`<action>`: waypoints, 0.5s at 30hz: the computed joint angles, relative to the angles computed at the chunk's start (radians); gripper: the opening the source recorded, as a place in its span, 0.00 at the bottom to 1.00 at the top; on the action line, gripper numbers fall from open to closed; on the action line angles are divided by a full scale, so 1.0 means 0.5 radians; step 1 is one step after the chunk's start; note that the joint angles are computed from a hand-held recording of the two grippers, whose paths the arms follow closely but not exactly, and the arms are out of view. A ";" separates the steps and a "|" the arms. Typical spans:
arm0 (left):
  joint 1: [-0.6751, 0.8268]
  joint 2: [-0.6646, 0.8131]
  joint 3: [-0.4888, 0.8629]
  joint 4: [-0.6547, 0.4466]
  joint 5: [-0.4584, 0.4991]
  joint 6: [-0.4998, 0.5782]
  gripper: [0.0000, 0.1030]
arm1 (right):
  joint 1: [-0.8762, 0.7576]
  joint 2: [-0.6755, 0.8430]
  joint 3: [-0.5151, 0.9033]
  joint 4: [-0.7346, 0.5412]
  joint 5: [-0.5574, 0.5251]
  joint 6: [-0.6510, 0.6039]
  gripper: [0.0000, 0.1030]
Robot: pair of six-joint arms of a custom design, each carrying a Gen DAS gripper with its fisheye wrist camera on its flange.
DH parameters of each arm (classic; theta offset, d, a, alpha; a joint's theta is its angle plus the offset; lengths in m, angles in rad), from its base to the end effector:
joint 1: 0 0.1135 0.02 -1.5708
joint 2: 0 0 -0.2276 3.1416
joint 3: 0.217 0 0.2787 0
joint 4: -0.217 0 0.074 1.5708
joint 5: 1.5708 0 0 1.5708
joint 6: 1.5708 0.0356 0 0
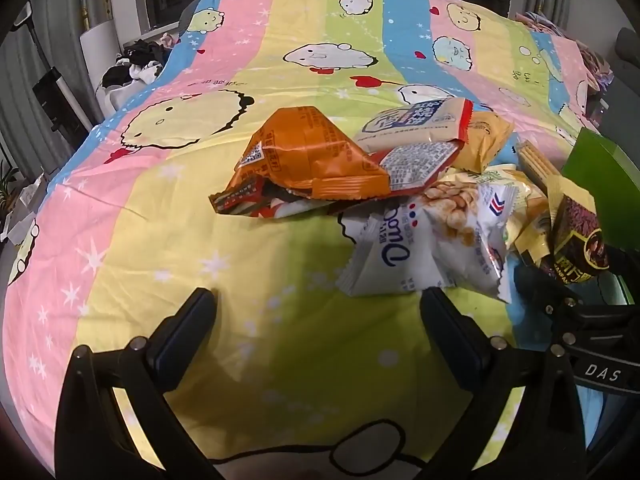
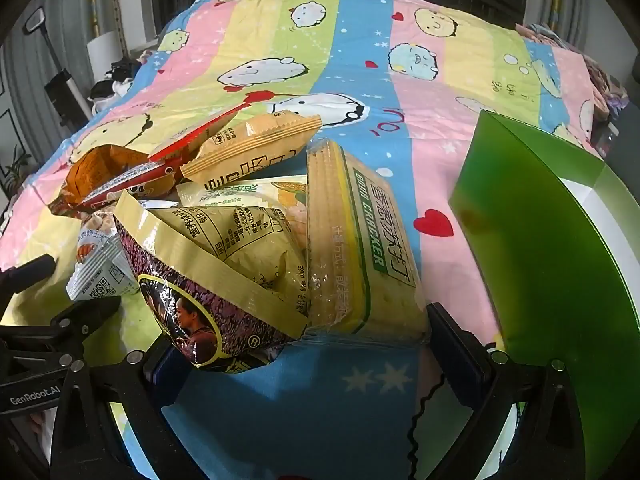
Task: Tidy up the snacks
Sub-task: 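Grasp the gold crinkled snack bag from the pile with the right gripper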
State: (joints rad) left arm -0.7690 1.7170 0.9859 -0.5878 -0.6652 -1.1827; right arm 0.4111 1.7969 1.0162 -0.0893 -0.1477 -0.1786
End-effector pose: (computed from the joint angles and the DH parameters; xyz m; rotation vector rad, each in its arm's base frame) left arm 0.2461 -0.2076 0.1028 -0.6073 2.3727 0.2171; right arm 0.3435 0.1555 0.1029 -0.7745 2.3227 0.2836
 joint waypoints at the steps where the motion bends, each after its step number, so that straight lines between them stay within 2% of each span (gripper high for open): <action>1: 0.005 0.000 0.001 -0.001 0.003 0.002 1.00 | 0.000 0.000 0.000 0.000 0.000 0.000 1.00; 11: 0.024 -0.031 0.011 -0.063 0.105 -0.002 1.00 | 0.016 0.035 0.008 0.013 0.029 0.012 1.00; 15: 0.004 -0.117 -0.041 -0.064 0.167 -0.019 0.99 | 0.026 -0.088 0.043 -0.272 0.066 0.133 1.00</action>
State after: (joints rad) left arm -0.7672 1.6586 0.9654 -0.6198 -0.5817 -1.1924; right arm 0.4242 1.7528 1.0376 -0.2256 -0.1149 -0.1119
